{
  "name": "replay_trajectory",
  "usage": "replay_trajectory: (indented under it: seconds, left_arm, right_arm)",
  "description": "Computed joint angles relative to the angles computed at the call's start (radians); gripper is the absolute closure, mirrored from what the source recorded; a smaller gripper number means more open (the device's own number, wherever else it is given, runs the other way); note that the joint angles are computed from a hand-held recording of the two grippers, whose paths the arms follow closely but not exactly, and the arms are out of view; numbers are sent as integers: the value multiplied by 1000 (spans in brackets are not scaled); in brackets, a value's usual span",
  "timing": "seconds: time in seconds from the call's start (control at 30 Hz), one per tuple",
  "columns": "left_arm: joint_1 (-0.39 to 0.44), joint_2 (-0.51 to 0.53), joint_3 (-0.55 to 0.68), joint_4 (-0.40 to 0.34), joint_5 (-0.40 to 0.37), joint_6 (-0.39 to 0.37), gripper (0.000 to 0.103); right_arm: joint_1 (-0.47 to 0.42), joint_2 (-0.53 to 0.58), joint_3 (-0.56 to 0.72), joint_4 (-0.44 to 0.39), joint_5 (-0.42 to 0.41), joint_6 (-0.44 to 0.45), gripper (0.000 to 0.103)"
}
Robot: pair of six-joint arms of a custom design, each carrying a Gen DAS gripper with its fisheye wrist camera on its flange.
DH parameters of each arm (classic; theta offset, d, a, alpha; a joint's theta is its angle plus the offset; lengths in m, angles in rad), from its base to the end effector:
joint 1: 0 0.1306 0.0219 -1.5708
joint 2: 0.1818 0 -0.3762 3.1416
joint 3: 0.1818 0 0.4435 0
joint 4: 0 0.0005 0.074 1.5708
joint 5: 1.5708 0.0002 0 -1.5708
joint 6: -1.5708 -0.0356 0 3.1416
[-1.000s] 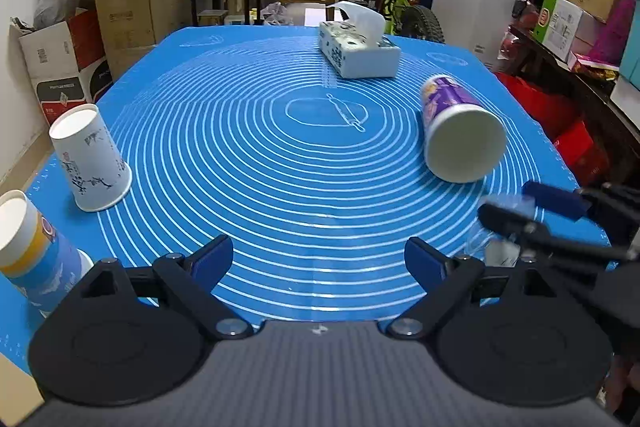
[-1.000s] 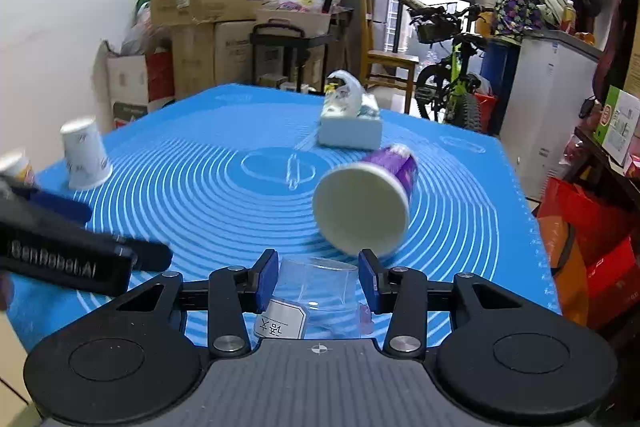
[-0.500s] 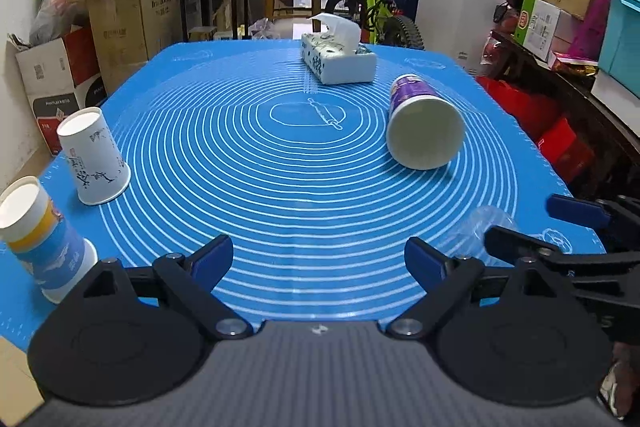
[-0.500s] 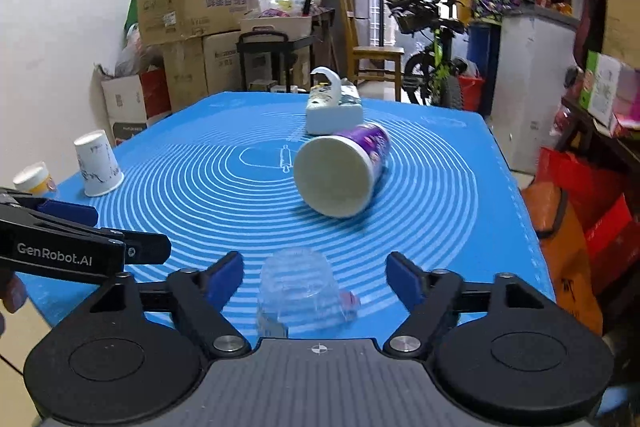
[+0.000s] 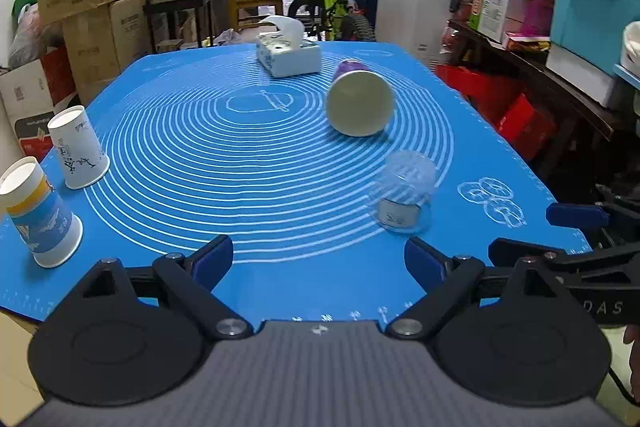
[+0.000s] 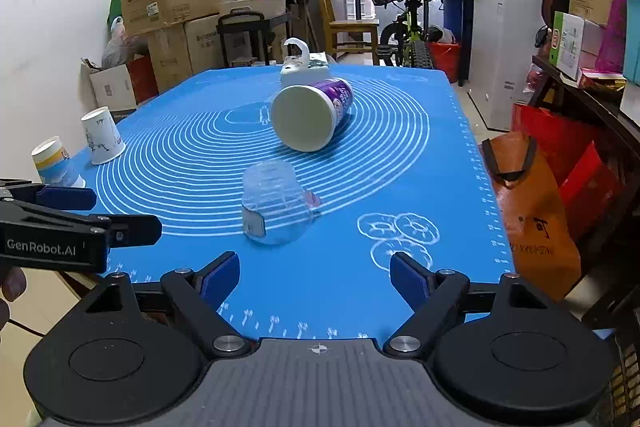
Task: Flip cup upside down
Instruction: 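Rotate the held cup rim-down and set it on the mat with the right tool, then open the right tool and pull it back from the cup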
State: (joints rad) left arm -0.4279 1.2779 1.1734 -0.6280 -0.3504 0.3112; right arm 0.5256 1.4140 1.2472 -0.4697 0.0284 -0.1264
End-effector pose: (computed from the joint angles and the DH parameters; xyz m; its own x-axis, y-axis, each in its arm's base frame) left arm 0.4607 -0.1972 0.3862 -0.6275 -0.0299 -0.7781 -0.0363 0.9993 -0.0091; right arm 0.4823 0.2780 0.3678 -0.5708 -0.1854 -0.7999 -0.4131 0.9067 0.0846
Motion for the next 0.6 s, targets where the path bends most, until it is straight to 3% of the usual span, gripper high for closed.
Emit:
replay_trajectory:
  seconds: [0.6]
  left_arm:
    - [-40, -7, -12, 1, -33, 1, 11]
  right_arm:
    - [-9, -38, -43, 19, 3, -9, 15]
